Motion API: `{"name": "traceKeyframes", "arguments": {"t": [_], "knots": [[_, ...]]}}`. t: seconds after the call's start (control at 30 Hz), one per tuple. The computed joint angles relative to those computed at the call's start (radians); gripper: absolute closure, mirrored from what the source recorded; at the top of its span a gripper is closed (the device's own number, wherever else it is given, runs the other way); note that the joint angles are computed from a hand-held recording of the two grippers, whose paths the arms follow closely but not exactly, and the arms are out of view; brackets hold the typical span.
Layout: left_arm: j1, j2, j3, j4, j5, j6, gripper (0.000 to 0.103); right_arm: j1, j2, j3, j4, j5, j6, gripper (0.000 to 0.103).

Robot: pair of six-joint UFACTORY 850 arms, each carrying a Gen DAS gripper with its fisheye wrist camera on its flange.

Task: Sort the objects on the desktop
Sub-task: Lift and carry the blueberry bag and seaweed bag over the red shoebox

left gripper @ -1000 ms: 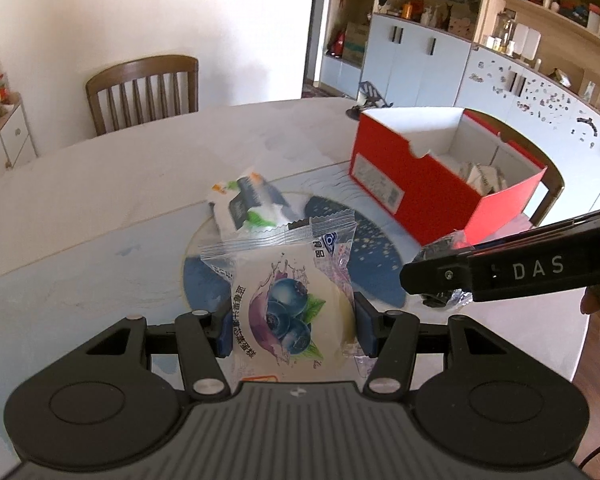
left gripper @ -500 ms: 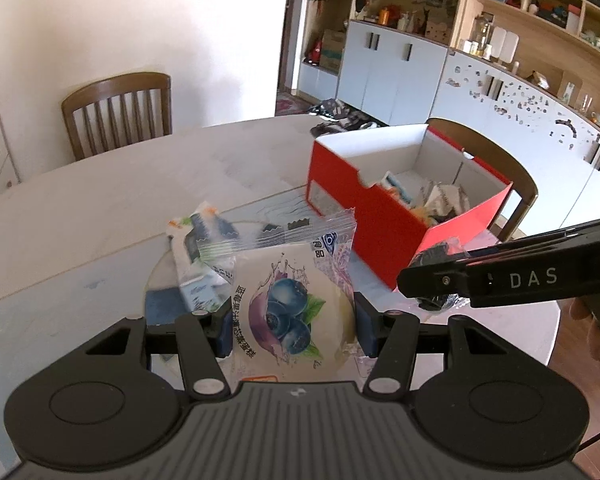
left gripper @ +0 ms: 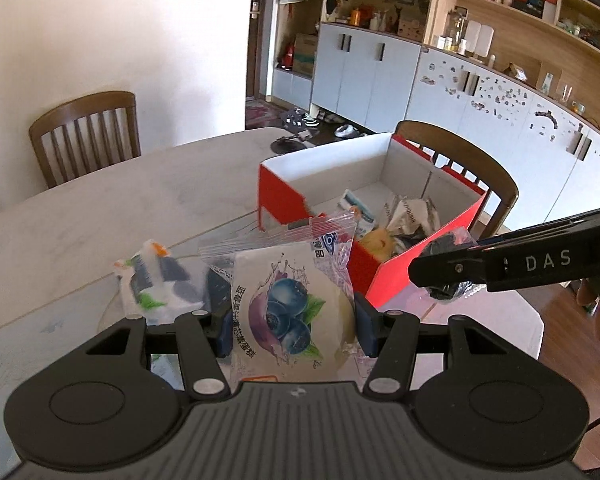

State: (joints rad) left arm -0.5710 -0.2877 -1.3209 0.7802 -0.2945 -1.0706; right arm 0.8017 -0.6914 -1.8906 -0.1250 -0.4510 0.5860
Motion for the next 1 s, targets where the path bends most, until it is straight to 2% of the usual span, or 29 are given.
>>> {"name": "traceKeyframes", "arguments": {"t": [0.57,1.0], "knots": [[-0.028,-0.189,-0.252,-0.175,-0.062,0.194,0.048,-0.111,0.050,0.074,0.084,0.035,-0.129,0.062],[-0.018,-0.336,-0.466,-0.278,-0.119,0.351,0.048,-0.182,-0.027,-0.047,0.097,-0.008,-0.237,0.062]]}}
